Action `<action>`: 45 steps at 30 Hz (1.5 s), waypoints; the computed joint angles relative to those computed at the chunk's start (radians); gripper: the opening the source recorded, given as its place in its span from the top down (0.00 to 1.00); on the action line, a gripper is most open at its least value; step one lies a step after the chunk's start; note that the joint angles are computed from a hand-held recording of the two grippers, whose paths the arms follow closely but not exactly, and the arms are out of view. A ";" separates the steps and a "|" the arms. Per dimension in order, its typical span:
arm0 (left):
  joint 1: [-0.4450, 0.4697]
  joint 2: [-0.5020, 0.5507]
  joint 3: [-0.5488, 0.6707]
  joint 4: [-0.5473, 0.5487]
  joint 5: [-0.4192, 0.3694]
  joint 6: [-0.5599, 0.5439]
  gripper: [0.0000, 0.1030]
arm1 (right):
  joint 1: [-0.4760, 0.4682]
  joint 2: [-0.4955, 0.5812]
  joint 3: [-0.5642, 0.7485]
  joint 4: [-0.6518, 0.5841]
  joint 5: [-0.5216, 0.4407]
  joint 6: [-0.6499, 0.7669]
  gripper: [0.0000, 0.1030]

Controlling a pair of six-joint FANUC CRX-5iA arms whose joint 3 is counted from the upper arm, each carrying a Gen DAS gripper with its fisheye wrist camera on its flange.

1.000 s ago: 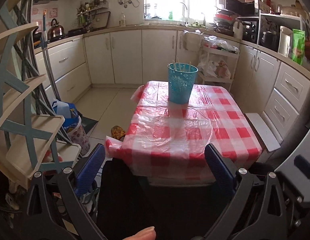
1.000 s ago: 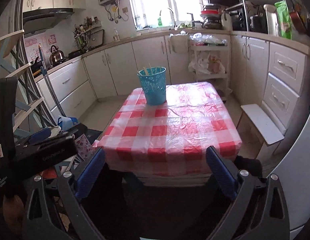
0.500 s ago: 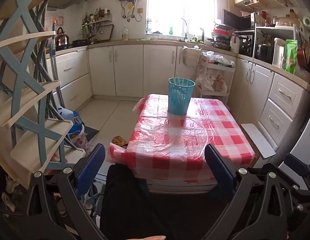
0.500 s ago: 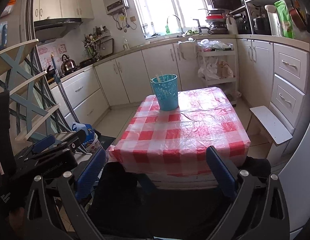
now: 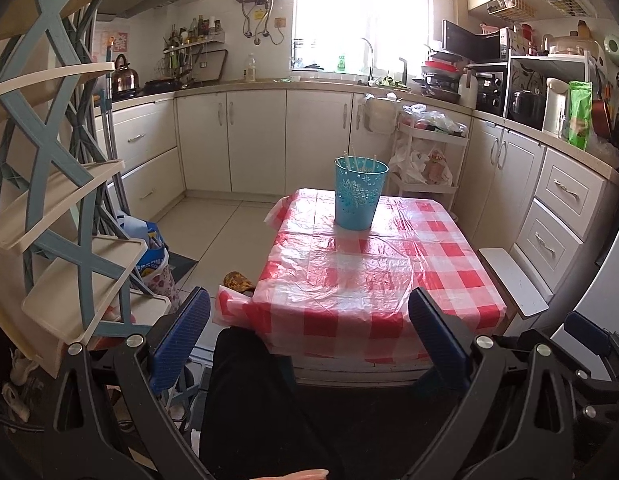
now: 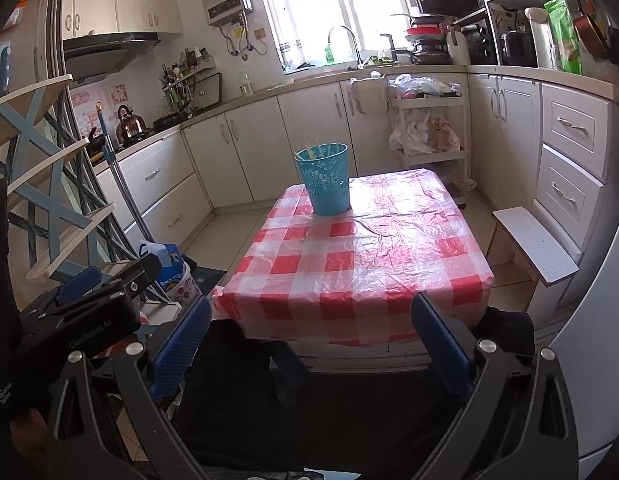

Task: Organize utensils

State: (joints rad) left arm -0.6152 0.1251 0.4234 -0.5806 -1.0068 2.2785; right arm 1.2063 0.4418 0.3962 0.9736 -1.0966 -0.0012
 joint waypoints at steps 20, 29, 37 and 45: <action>0.009 -0.010 -0.025 0.023 0.013 -0.014 0.07 | 0.010 0.030 0.042 -0.011 -0.033 0.057 0.07; 0.020 -0.024 -0.048 0.042 0.037 -0.011 0.07 | 0.011 0.024 0.035 -0.017 -0.036 0.053 0.07; 0.020 -0.023 -0.045 0.041 0.029 -0.013 0.07 | 0.012 0.024 0.036 -0.021 -0.038 0.057 0.07; 0.020 -0.027 -0.048 0.042 0.035 -0.015 0.07 | 0.012 0.023 0.035 -0.020 -0.038 0.055 0.07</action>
